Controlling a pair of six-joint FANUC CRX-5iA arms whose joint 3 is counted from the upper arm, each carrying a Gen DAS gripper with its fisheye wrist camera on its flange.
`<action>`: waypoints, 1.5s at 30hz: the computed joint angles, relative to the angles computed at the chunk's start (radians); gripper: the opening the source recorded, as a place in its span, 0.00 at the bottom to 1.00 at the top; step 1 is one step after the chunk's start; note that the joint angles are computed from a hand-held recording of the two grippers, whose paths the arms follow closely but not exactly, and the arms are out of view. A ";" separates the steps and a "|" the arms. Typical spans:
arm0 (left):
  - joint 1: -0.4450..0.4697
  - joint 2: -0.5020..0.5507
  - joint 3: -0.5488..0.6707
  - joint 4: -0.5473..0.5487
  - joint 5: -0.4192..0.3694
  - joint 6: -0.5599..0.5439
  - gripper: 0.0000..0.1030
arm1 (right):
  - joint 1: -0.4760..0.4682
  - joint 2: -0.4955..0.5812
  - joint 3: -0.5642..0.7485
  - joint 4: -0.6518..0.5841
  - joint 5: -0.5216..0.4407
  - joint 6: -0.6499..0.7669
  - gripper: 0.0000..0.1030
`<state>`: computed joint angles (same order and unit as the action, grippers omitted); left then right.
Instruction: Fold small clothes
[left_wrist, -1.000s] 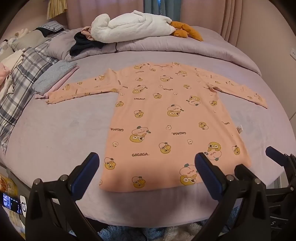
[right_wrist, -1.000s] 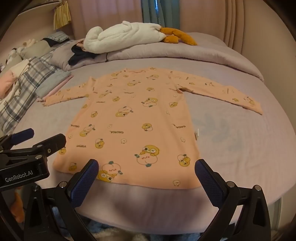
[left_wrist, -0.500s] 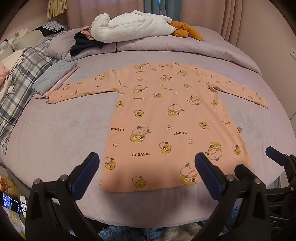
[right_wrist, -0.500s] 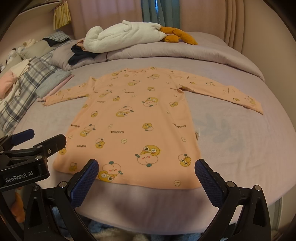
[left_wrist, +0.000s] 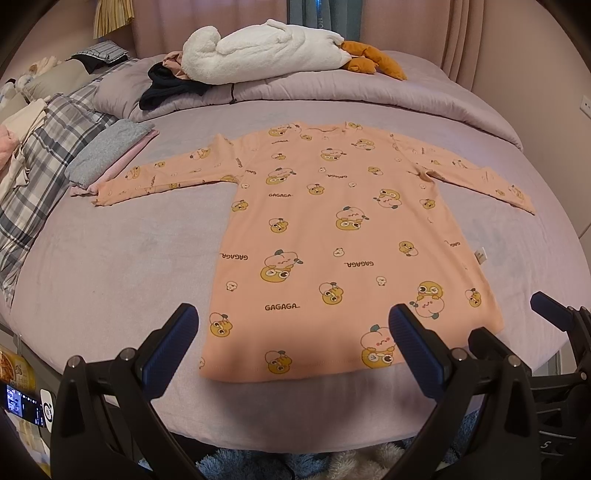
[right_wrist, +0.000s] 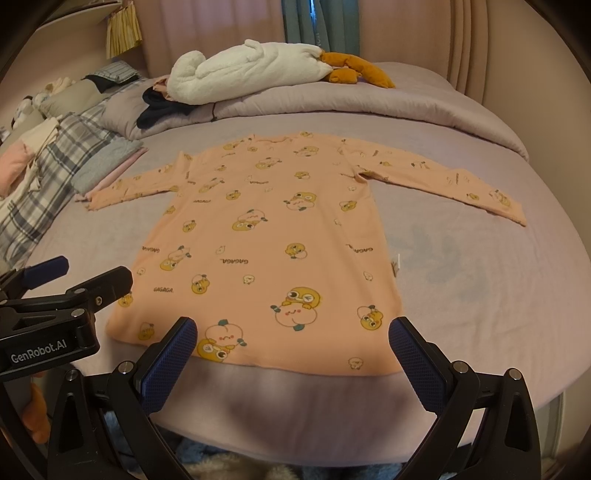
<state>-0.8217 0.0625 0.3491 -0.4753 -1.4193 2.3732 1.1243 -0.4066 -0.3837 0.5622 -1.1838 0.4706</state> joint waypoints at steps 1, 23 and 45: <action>0.000 0.000 0.000 0.000 0.000 0.000 1.00 | 0.000 0.000 0.000 0.000 0.000 0.000 0.99; -0.003 0.011 0.015 -0.008 -0.012 -0.014 1.00 | -0.006 0.002 0.004 -0.013 0.001 0.008 0.99; -0.004 0.015 0.016 -0.009 -0.009 -0.014 1.00 | -0.010 0.005 0.006 -0.018 0.005 0.016 0.99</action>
<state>-0.8261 0.0775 0.3656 -0.4848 -1.4287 2.3589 1.1138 -0.4016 -0.3780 0.5445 -1.1790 0.4862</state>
